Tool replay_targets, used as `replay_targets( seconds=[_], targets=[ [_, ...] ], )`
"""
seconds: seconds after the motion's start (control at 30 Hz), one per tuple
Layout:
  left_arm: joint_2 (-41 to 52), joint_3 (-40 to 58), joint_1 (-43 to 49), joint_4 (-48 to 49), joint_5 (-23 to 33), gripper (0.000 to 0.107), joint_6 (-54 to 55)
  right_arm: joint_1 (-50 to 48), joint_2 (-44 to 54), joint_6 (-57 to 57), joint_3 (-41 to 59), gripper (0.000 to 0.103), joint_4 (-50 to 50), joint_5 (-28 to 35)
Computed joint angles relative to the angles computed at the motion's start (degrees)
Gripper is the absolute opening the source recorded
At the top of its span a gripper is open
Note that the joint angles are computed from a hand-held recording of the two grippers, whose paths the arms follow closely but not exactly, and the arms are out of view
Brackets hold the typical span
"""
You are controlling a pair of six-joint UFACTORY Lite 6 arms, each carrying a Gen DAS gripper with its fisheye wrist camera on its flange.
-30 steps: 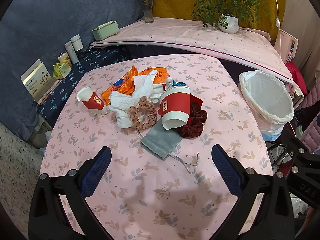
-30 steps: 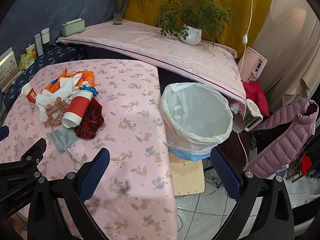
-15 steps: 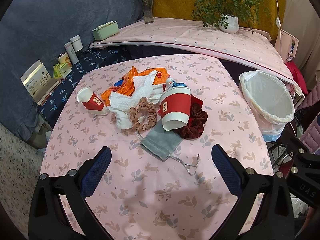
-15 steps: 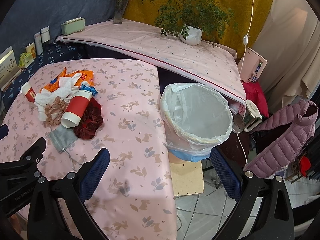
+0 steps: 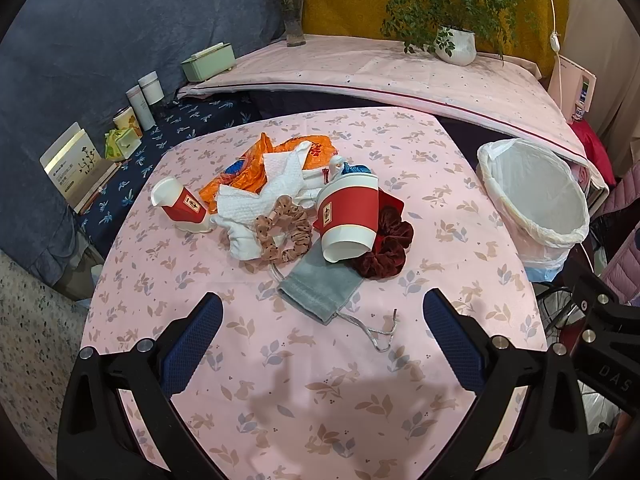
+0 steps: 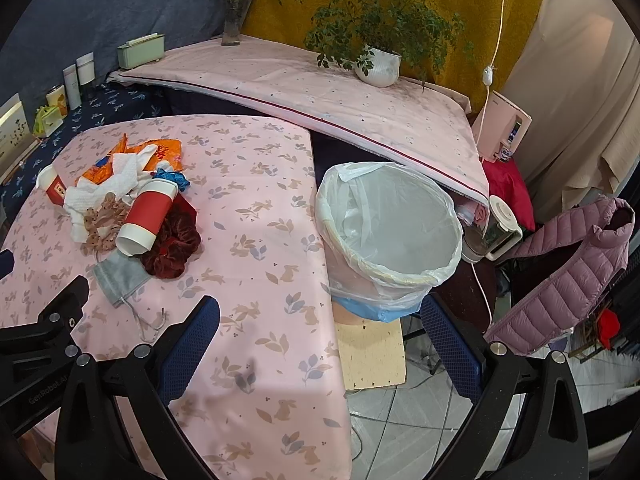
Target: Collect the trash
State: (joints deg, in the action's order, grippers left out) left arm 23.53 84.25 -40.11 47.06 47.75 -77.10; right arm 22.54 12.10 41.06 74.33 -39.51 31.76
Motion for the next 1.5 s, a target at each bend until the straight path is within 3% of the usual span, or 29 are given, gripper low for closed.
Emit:
replay_targets(
  seconds=[0.8, 1.1, 1.5],
  targets=[
    [0.18, 0.22, -0.03, -0.07, 0.13, 0.096, 0.02, -0.48, 0.12, 2.35, -0.07, 0.096, -1.38, 0.67],
    [-1.25, -1.68, -0.35, 0.57, -0.51, 0.096, -1.81, -0.93, -1.53, 8.4, -1.5, 0.096, -5.55, -0.79],
    [-4.53, -8.54, 7.76, 2.7, -8.75, 0.096, -3.77, -0.88, -0.29, 15.1, -1.02, 0.096, -10.17, -4.37]
  ],
)
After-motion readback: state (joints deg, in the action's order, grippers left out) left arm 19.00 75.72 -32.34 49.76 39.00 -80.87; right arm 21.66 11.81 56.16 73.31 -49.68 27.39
